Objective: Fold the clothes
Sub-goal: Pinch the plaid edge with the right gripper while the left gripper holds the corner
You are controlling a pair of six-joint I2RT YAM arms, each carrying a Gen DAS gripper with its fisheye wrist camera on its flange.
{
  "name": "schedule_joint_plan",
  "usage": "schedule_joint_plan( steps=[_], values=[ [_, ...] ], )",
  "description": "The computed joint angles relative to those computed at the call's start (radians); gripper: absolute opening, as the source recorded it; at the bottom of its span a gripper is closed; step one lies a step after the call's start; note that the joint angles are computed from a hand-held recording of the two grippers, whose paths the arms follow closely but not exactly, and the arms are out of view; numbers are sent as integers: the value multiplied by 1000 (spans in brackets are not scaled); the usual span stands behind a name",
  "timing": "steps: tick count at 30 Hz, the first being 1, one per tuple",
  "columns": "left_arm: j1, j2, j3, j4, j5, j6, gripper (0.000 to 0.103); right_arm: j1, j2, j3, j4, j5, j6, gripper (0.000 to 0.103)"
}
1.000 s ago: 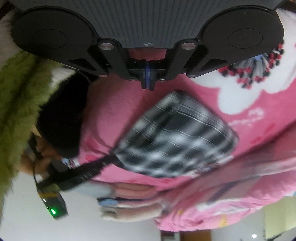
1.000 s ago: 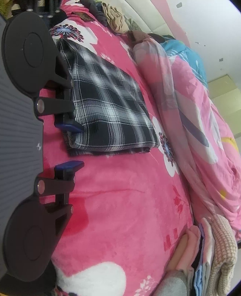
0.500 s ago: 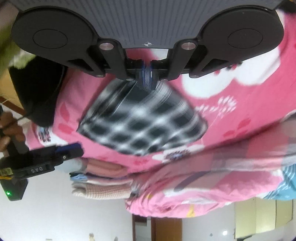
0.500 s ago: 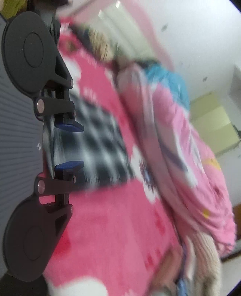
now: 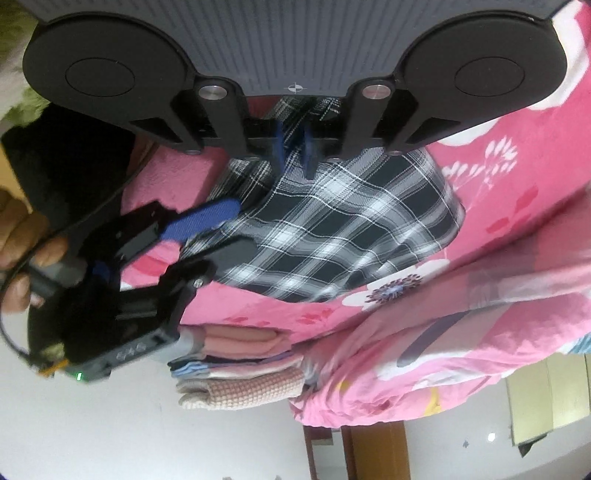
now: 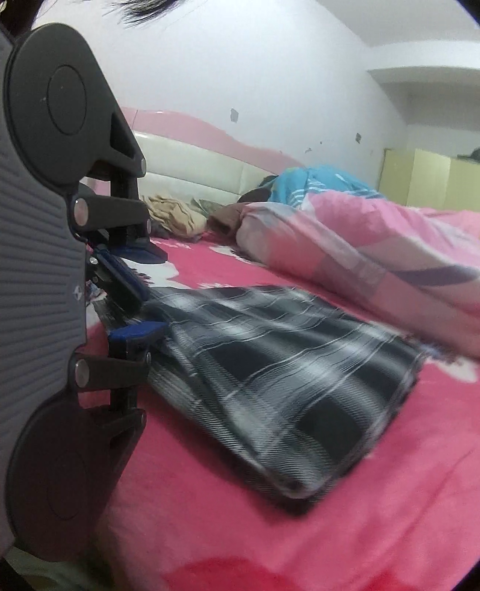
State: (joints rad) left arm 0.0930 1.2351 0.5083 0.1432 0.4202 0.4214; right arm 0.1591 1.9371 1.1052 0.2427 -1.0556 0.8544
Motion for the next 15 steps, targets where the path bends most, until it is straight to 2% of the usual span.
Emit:
schedule_joint_plan(
  steps=[3, 11, 12, 15],
  values=[
    [-10, 4, -4, 14, -20, 0, 25, 0, 25, -1, 32, -3, 56, 37],
    [-60, 36, -10, 78, -99, -10, 25, 2, 46, -26, 165, -15, 178, 38],
    [-65, 39, -12, 86, -107, -13, 23, 4, 49, -26, 173, -14, 189, 38],
    [-64, 38, -14, 101, -108, -33, 7, 11, 60, -29, 198, -15, 221, 38]
  ],
)
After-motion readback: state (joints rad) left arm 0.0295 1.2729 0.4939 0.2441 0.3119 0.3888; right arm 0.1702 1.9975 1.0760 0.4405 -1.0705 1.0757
